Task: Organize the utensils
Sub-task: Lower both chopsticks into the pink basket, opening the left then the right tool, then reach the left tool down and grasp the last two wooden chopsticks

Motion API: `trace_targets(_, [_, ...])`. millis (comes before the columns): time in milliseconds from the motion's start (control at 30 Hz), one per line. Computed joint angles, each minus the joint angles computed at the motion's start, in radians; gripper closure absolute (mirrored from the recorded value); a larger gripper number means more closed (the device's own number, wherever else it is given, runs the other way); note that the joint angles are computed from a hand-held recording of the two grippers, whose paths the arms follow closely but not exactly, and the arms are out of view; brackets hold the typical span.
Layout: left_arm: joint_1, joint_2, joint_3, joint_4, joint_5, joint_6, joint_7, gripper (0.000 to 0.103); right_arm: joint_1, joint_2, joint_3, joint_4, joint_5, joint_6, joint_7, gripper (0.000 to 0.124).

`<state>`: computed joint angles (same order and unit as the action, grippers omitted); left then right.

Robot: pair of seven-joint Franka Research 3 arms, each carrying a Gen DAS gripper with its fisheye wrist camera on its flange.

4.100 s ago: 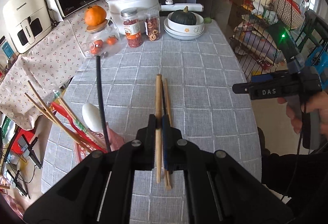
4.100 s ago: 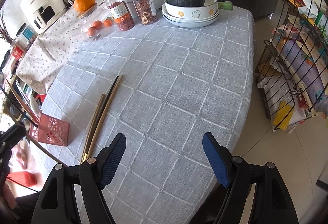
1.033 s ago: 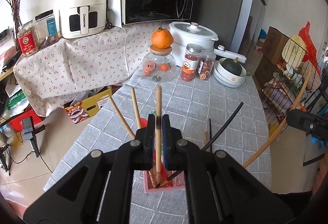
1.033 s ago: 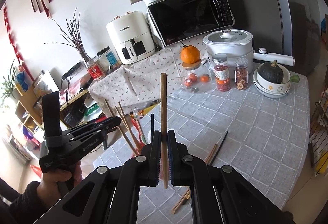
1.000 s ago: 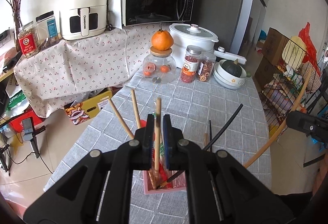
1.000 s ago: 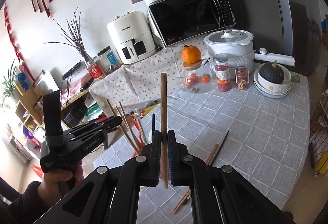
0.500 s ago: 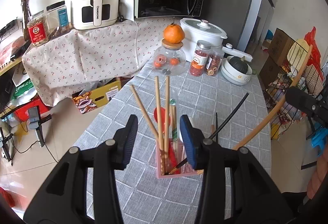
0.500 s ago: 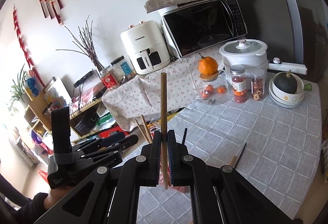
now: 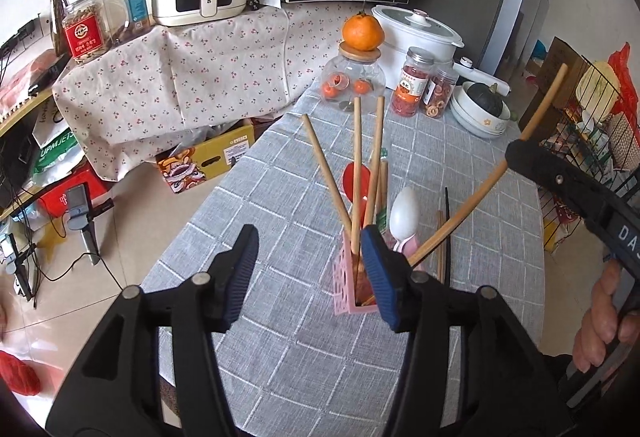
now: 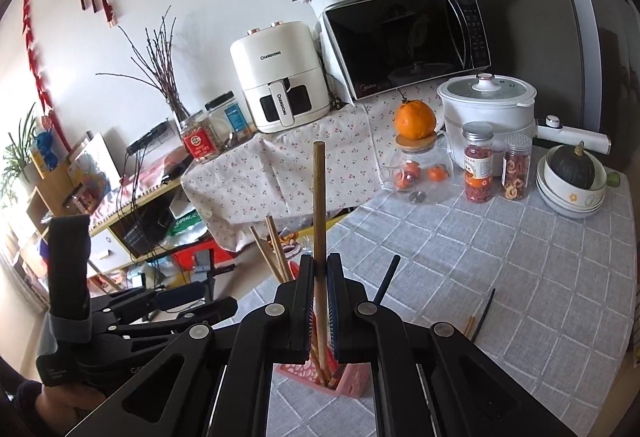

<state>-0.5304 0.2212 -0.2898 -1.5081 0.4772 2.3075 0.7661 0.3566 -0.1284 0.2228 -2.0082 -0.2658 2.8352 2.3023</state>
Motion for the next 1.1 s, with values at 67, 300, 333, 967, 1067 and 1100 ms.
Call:
trace_targets(67, [0.002,-0.004,0.0,-0.006,-0.002,0.0,0.008,0.047,0.004,0.012,0.003,0.01,-0.006,-0.017,-0.002,0.117])
trace_targets(300, [0.01,-0.016,-0.002,-0.022,-0.014,0.001,0.015,0.046,0.032,0.03,-0.014,0.02,0.024,-0.04,-0.04,0.117])
trace_targets(333, [0.011,-0.016,-0.003,-0.023,-0.014,0.002,0.016,0.046,0.035,0.028,-0.017,0.018,0.039,-0.037,-0.051,0.116])
trace_targets(967, [-0.009,-0.004,-0.021,0.003,-0.05,0.023,0.064,0.035,-0.068,-0.187,-0.003,-0.124,0.186,-0.063,-0.125,0.079])
trace_targets(1067, [-0.017,0.004,-0.027,0.015,-0.063,0.021,0.088,0.029,-0.085,-0.221,-0.008,-0.152,0.205,-0.113,-0.134,0.073])
trace_targets(1100, [-0.021,0.009,-0.029,0.023,-0.067,0.015,0.101,0.029,-0.091,-0.232,-0.008,-0.162,0.209,-0.13,-0.135,0.07])
